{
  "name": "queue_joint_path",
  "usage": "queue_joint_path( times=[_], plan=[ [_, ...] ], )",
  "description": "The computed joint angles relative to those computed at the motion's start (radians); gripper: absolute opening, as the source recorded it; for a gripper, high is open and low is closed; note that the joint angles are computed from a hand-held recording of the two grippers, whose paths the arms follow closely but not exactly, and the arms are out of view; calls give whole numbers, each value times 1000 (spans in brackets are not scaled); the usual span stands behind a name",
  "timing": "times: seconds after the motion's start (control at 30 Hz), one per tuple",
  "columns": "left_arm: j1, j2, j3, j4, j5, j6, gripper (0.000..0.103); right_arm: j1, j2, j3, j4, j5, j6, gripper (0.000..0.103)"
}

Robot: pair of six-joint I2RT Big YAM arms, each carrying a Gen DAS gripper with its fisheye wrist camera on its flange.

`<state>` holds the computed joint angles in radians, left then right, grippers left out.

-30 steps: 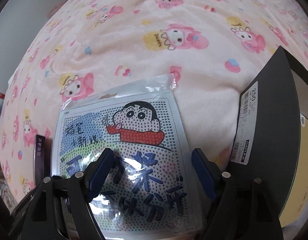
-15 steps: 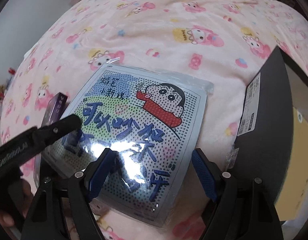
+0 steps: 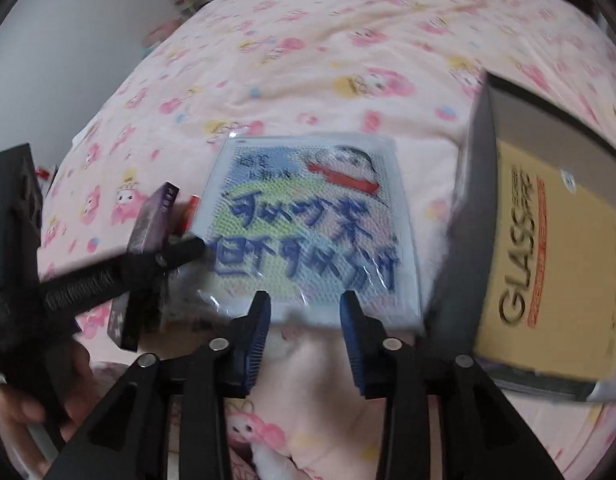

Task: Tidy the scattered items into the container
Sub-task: 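Grasp the Shin-chan crayon-art packet with the right gripper and lift it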

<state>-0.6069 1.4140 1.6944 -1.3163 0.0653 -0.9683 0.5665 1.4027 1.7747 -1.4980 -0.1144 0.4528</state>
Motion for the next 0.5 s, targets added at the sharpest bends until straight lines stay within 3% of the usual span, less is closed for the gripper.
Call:
queue_joint_path(
  times=[0.07,0.23,0.3,0.33,0.5],
  plan=[
    [16,26,12,-28,27,13,53,-1,-23,-28,2,-7,19,36],
    [22,53,1,-17,70,25,62,-7,-81,-135,65,-32,88,42],
    [22,46,0,-21,56,44,40,-23,-95,-175,93,-68,129,42],
    [25,40,-2,-12,65,53,35,-27,-99,-189,102,-74,148,42],
    [59,9,-21,29,155,81,25,-16,-105,-194,120,-73,168,42]
  ],
)
